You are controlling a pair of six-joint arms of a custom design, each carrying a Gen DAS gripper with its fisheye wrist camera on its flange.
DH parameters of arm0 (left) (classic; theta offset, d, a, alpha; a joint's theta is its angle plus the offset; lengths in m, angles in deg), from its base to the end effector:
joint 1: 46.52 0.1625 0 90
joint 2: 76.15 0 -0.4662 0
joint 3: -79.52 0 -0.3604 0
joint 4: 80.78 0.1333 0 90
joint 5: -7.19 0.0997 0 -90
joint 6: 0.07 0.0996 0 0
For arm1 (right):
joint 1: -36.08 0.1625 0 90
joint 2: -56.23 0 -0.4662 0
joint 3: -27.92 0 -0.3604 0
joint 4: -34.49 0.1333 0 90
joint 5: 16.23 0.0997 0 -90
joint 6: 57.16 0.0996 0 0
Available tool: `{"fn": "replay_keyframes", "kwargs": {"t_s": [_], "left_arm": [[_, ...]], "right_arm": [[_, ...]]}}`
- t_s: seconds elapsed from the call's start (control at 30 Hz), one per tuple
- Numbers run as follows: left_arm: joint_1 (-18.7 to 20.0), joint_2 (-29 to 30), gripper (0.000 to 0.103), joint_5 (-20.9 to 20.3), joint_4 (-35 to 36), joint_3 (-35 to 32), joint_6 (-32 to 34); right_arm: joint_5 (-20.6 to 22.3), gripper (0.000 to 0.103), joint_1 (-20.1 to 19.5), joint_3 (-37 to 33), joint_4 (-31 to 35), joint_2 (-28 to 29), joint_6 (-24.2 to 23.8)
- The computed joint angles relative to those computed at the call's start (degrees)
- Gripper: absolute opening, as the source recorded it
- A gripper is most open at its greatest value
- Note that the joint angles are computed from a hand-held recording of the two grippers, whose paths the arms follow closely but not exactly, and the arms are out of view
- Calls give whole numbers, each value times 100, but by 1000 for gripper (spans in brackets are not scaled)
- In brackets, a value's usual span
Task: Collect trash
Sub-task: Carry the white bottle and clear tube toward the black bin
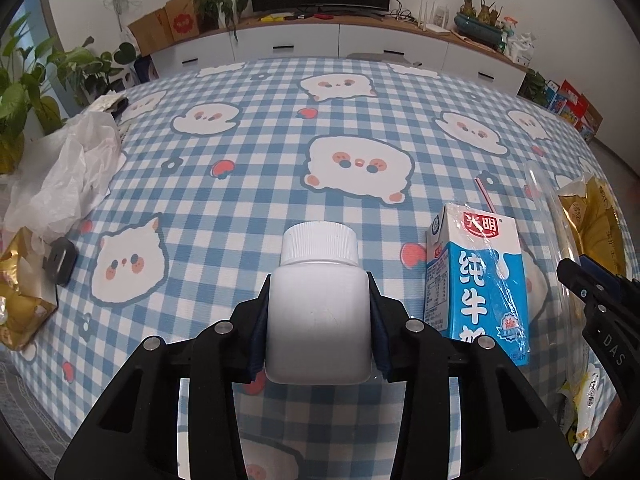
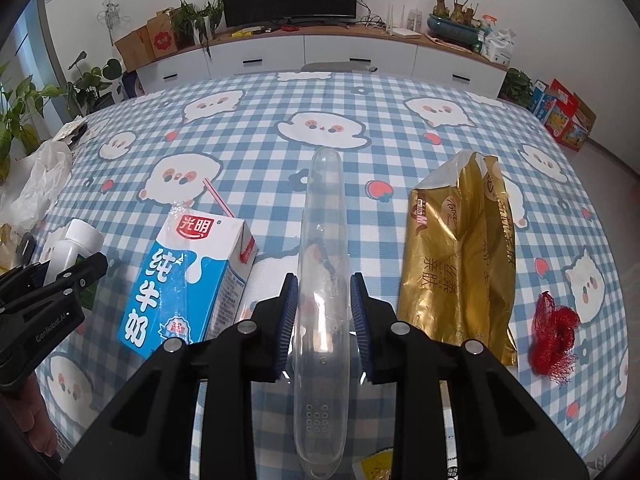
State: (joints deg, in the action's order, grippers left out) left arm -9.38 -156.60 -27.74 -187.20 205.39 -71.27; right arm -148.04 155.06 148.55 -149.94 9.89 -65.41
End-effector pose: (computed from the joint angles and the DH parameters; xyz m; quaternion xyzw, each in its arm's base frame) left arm -0.1810 -0.4067 0.2673 -0.0225 0.8660 -0.2912 0.4060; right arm 0.3195 -0.4388 0.1175 0.2345 -0.8916 0.2239 0.3162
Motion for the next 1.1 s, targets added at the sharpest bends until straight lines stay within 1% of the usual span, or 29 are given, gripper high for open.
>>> {"fn": "replay_keyframes", "kwargs": {"t_s": [0.3,0.4,0.5,0.83,0.93,1.1], "left_arm": [[-343,-312,41,-126,531,17,-506],[-446,-400,41,-216,659,57,-677],[-580,-457,41,-337,781,125,-855],[-1200,-531,41,-575,1393,254,-1365],[-1372,-645,41,-636,1389,368,-1473],[-1650,-745,41,-865,1627,488,-1774]], "right_arm": [[20,26,238,188,79,-273,212],[-70,26,328,250,54,-308,197],[-56,26,396,341,108,-391,261],[-56,26,703,662,83,-601,367],[-32,26,777,759,111,-676,442],[-52,26,899,913,140,-776,541]]}}
